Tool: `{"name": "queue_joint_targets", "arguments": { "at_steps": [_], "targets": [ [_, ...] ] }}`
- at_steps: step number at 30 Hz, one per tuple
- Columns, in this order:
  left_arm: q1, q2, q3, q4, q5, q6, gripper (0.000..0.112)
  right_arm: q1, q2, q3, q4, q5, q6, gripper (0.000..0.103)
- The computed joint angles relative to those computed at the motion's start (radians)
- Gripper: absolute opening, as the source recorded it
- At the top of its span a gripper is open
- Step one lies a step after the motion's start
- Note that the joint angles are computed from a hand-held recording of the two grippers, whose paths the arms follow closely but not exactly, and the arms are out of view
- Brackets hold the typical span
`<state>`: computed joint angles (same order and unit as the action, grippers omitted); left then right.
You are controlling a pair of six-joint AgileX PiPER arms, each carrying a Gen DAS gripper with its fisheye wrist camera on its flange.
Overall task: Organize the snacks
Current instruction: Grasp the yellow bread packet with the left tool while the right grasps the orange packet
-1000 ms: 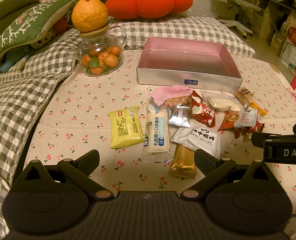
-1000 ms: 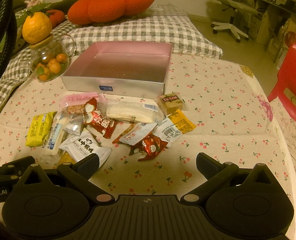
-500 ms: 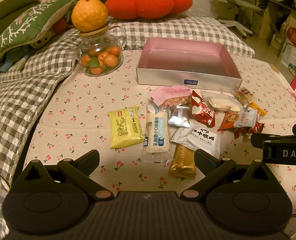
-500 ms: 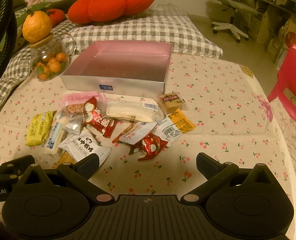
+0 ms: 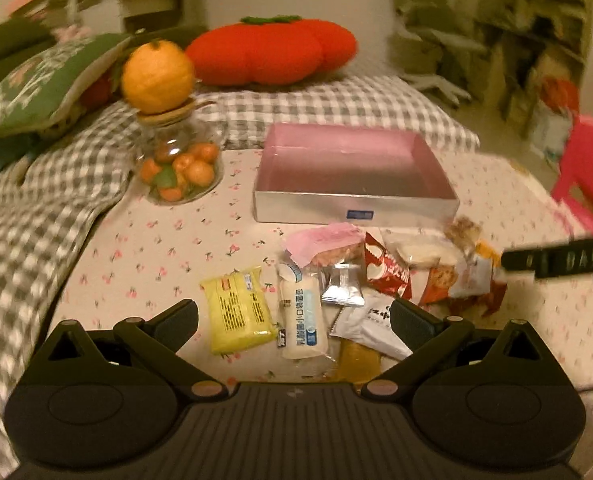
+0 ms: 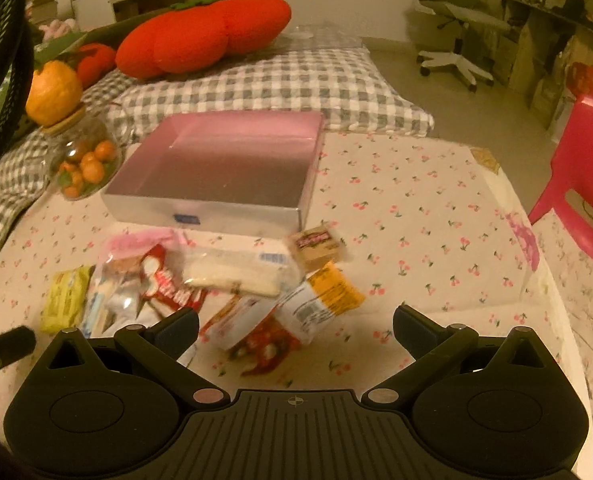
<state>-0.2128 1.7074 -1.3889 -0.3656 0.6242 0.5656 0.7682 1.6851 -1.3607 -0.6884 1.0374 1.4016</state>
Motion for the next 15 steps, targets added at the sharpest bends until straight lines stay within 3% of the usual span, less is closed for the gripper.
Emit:
{"name": "queue_joint_targets", "arguments": {
  "at_steps": [4,8,11,15],
  "targets": [
    [0.007,0.078,-0.121,0.05,0.092,0.002,0.1,-0.067,-0.012,0.006,0.063,-0.084,-0.117,0.103],
    [0.017,0.151,-0.208,0.092,0.131,-0.038,0.088,-0.126,0.006,-0.025,0.157,-0.138,-0.234,0.103],
    [0.048,0.196,-0.249,0.04,0.162,0.019,0.083,-0.175,0.009,-0.021,0.266,-0.195,-0.281,0.103],
    [0.096,0.296,-0.368,-0.057,0.279,0.184,0.078,-0.21,0.017,-0.001,0.371,-0.275,-0.37,0.103]
  ]
}}
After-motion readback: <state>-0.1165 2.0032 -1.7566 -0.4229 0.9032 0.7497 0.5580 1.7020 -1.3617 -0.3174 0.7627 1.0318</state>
